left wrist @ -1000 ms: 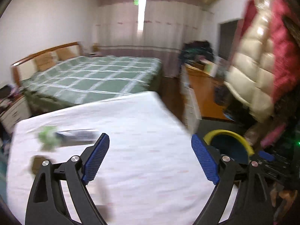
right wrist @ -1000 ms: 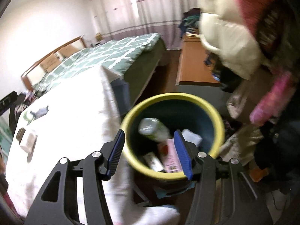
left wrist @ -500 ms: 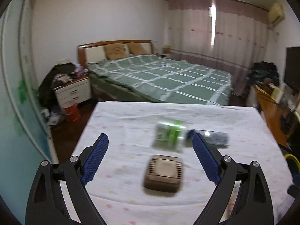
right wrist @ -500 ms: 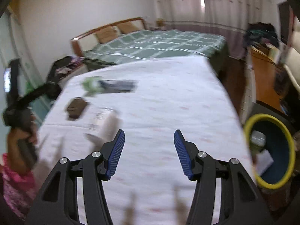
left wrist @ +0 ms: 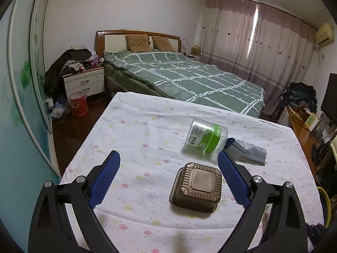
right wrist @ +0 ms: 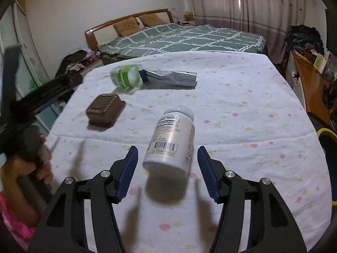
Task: Collect trash
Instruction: 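Grasp the white pill bottle on the sheet with the right gripper, then carry the white pill bottle over the bin and open the right gripper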
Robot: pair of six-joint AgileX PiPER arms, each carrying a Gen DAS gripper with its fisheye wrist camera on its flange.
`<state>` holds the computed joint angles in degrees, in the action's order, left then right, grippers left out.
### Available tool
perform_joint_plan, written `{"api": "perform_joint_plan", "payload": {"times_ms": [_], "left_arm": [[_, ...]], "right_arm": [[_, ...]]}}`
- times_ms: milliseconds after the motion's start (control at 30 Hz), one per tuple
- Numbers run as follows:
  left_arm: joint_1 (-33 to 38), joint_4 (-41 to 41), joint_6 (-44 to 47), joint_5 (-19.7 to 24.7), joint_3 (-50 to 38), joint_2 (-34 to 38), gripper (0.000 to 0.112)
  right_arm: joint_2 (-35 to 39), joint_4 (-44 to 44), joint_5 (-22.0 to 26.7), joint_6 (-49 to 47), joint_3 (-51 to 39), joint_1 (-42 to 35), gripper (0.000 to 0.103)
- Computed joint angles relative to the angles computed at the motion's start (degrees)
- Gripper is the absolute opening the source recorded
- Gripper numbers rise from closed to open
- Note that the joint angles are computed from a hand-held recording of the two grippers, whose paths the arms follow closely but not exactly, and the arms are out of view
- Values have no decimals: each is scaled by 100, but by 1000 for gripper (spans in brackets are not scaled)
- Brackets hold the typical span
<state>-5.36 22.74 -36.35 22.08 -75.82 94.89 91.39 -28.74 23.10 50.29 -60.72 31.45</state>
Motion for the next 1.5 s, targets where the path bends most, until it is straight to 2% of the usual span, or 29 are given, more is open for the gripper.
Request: {"api": "perform_joint_plan", "payload": {"times_ms": [133,200,267,533,933,1100,1267,1433,1500], "left_arm": [[30,-255,166,-22,-21,42,93],[43,-384,263,-11,-51,73,92],[57,-480,331,-37,-57,89,93],[-11,-305,184,-18,-45,89,93],[-114,218,-280,3,-5,43,93],[-160,251,-228,42,-29,47,93],[-215,301,-182,43,-26,60,93],[-174,-265,332,-10,-15,30,93],[-234,12,111,10,-10,31,94]], "right_arm": [[282,-73,132,175,-223,15,56],[314,-18,107,184,-215,-34,48],[285,40,26,178,-144,-94,47],[-582,-339,-378,563,617,-308,45],[-1785,1441,-513,-1342,1358,-1128,45],[-2333,2033,-499,-2007,1675,-1908,45],[-2719,3253,-350,-3459,1876,-3312,45],[-2667,4088,-163,-4676,1858,-4840,45],[-2456,4259,-182,-5009,1829,-5410,45]]}}
